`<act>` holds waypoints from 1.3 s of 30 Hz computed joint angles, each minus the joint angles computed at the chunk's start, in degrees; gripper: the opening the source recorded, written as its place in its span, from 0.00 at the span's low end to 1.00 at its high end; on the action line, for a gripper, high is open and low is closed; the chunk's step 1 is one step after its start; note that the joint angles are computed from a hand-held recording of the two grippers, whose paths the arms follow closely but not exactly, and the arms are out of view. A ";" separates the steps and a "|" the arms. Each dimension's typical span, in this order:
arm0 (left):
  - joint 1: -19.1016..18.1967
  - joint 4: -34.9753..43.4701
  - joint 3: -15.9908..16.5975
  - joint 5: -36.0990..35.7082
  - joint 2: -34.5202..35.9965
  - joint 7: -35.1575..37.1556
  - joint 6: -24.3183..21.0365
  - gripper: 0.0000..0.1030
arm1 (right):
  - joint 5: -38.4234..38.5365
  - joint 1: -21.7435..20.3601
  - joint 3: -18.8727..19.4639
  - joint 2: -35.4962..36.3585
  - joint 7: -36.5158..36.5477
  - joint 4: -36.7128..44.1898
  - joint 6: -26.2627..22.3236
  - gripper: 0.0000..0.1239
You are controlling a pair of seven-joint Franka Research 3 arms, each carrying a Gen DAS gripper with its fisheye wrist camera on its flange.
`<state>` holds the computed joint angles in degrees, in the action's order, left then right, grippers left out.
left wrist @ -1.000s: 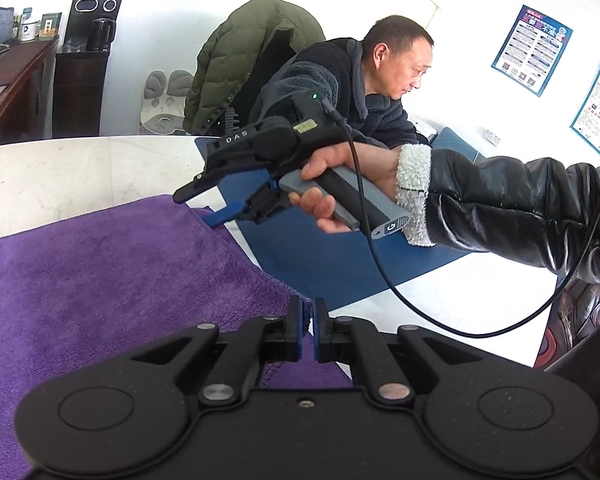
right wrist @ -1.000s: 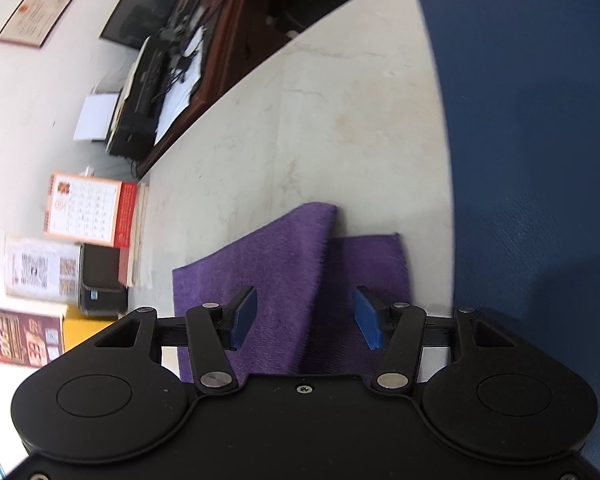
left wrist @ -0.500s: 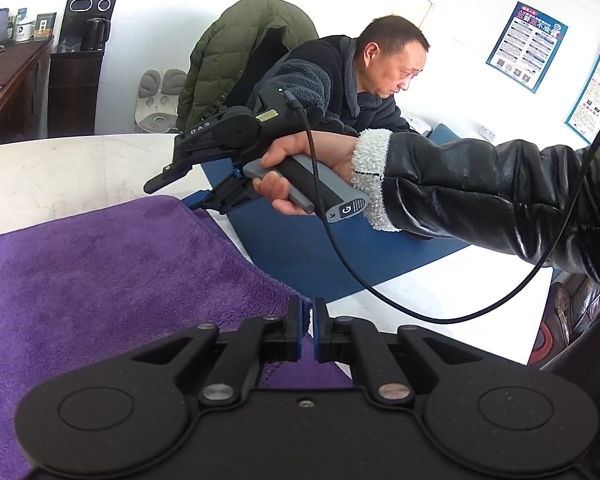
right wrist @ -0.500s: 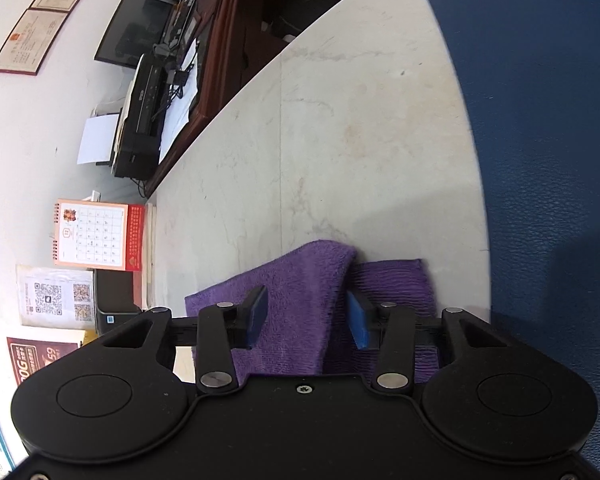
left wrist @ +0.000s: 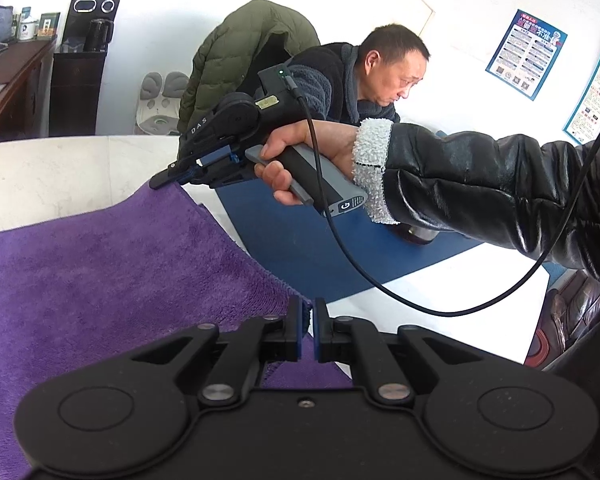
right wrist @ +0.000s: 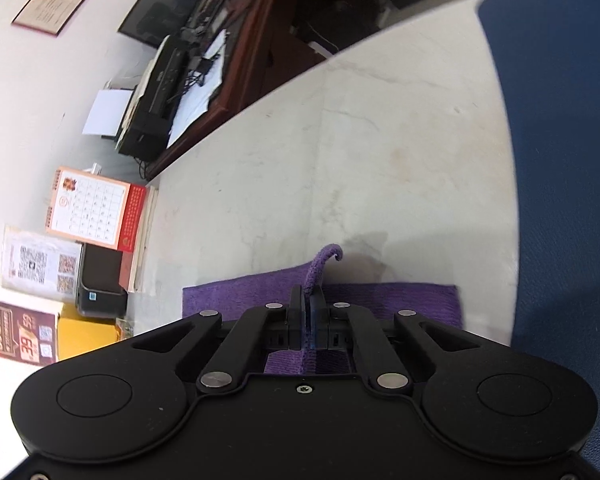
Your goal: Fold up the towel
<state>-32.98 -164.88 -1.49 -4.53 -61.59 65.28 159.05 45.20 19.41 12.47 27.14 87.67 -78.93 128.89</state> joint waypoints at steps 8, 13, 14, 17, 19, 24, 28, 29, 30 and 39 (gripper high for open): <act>-0.67 -1.18 0.28 -0.45 -4.20 -1.38 0.80 0.05 | 0.84 -0.05 0.59 -1.70 -2.50 1.20 -1.09 0.02; -2.45 -1.28 0.94 -0.89 -4.61 -1.41 1.42 0.05 | 2.32 -0.41 0.15 -5.23 -4.21 -2.15 -1.50 0.02; -3.01 -1.34 1.27 -1.06 -4.27 -1.24 1.70 0.05 | 2.53 -0.46 -0.09 -5.88 -4.39 -3.08 -1.45 0.02; -4.42 -1.39 2.41 -1.74 -2.82 -0.67 2.12 0.05 | 1.65 -0.34 -1.13 -7.31 -4.10 -5.61 -1.49 0.02; -5.20 -1.33 3.45 -2.36 -1.81 0.01 2.48 0.05 | 0.58 -0.27 -1.79 -7.99 -4.02 -7.21 -1.35 0.02; -7.89 -1.00 6.06 -4.63 1.47 2.31 3.18 0.05 | -2.58 0.07 -2.81 -8.57 -3.74 -9.63 -0.82 0.02; -8.77 -0.34 7.02 -6.07 3.51 4.70 2.68 0.05 | -6.18 0.58 -3.27 -8.81 -4.29 -10.66 -0.45 0.02; -9.02 -0.17 7.34 -6.54 4.18 5.35 2.59 0.05 | -6.70 0.64 -3.31 -8.88 -4.47 -10.86 -0.39 0.02; -9.28 0.02 7.68 -7.04 4.88 6.02 2.49 0.05 | -7.72 0.85 -3.41 -8.89 -4.72 -10.95 -0.26 0.02; -9.27 2.39 7.57 -10.76 8.74 9.89 2.71 0.05 | -13.70 2.50 -3.43 -9.54 -6.92 -11.28 1.06 0.02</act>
